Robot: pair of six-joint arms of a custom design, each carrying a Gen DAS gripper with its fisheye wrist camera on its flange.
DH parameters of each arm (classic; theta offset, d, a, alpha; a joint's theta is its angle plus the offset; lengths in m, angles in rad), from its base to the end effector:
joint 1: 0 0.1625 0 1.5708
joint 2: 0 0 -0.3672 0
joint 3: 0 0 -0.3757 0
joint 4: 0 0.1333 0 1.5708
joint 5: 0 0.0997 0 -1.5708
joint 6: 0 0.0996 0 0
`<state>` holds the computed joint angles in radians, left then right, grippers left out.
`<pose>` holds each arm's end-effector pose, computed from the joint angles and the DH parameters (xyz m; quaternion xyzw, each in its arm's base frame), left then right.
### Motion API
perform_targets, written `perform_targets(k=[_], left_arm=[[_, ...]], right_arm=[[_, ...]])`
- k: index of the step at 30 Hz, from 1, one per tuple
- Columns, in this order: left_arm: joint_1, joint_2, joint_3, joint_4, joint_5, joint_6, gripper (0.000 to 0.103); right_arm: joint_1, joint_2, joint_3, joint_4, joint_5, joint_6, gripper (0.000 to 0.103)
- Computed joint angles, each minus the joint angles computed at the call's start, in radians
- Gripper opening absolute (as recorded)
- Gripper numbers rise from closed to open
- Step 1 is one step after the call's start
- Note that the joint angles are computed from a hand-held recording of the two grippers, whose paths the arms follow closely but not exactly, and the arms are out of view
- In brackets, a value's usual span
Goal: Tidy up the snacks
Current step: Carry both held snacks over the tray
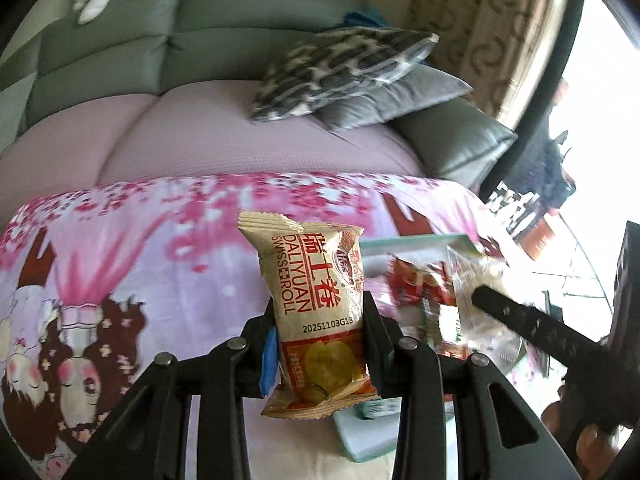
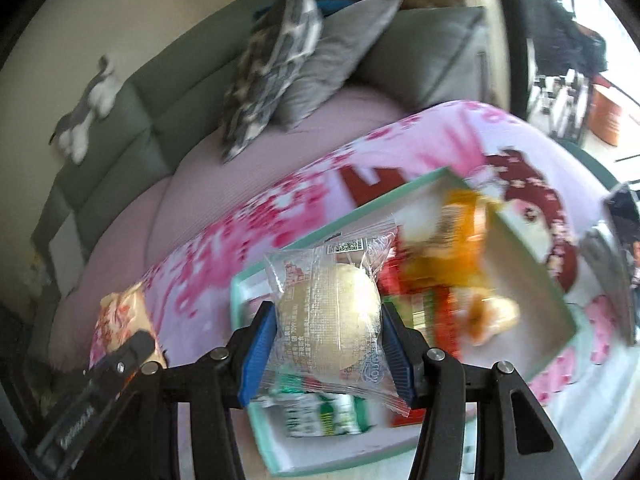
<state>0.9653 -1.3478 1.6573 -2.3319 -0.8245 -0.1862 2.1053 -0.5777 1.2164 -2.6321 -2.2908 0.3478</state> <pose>-0.1539 -0.5754 0.3839 0.1090 0.9047 -0.3294 0.2474 0.4305 -0.5945 0.1117 0.0117 -0.9180 0.3246 0.2277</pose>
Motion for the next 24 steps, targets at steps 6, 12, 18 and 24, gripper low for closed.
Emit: perform_targets(k=[6, 12, 18, 24], left_arm=[[-0.022, 0.058, -0.002, -0.04, -0.014, 0.032, 0.037], [-0.023, 0.113, -0.016, -0.062, -0.012, 0.066, 0.037], [-0.011, 0.157, -0.041, -0.042, -0.014, 0.048, 0.037], [-0.007, 0.177, -0.053, -0.049, -0.02, 0.051, 0.037]], right_arm=[[-0.023, -0.037, 0.038, -0.061, -0.028, -0.006, 0.055], [-0.041, -0.029, 0.027, -0.095, -0.025, -0.035, 0.055], [-0.048, -0.018, 0.017, -0.09, -0.037, -0.067, 0.055], [-0.056, -0.019, 0.02, -0.074, -0.041, -0.065, 0.055]])
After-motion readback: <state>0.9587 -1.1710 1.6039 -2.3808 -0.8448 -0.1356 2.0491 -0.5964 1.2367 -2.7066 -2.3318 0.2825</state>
